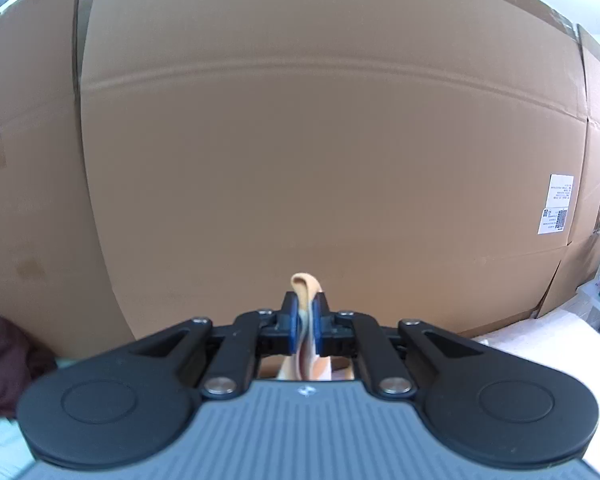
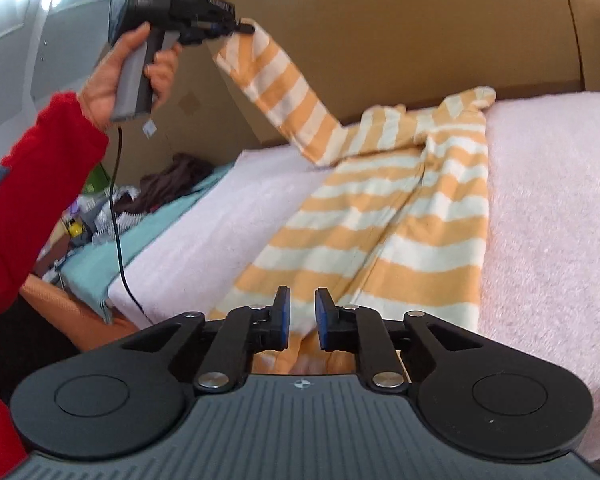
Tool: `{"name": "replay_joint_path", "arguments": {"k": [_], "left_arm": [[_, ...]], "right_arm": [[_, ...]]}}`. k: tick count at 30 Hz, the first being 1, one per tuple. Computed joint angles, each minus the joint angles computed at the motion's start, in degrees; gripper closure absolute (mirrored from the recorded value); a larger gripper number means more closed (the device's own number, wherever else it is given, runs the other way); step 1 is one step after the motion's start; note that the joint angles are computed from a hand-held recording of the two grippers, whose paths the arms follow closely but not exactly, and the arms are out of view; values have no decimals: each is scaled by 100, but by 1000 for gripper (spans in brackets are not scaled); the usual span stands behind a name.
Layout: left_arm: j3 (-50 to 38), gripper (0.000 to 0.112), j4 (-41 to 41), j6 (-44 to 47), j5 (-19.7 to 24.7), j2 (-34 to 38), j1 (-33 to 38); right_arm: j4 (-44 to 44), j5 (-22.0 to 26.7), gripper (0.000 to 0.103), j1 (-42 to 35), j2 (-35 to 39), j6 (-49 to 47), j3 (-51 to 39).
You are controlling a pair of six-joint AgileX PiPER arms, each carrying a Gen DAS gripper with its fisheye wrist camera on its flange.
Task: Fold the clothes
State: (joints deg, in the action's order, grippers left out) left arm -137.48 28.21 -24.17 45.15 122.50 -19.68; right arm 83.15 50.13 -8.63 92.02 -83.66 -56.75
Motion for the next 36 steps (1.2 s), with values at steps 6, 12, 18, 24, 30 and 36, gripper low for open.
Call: {"name": "replay_joint_path", "arguments": {"k": [6,12,18,24,30,36], "left_arm": [[769,111,-764,790,-765,-488,25],[2722,111,-3583,3570,-2086,-1505,-36],[4757,111,-6809,7007,-2239,-2469,-454],[6640,111,-9293,9825,-2068,-2920,-648],[7671,111,-10101,10397,-2234,-3315,-814],[8073,112,-10859,11001,-1913,-3583,-669]], "right_arm": [[-238,-1255,80,444,210,-253,-125],[246,-1004,72,286,286,-535,1],[406,-1183,72,52,192,-222,12],[268,-1995,72,123,131,-270,-110],[-115,-1570,72,-120,524,640,-711],[-357,-989,72,-225,772,1284,-1249]]}}
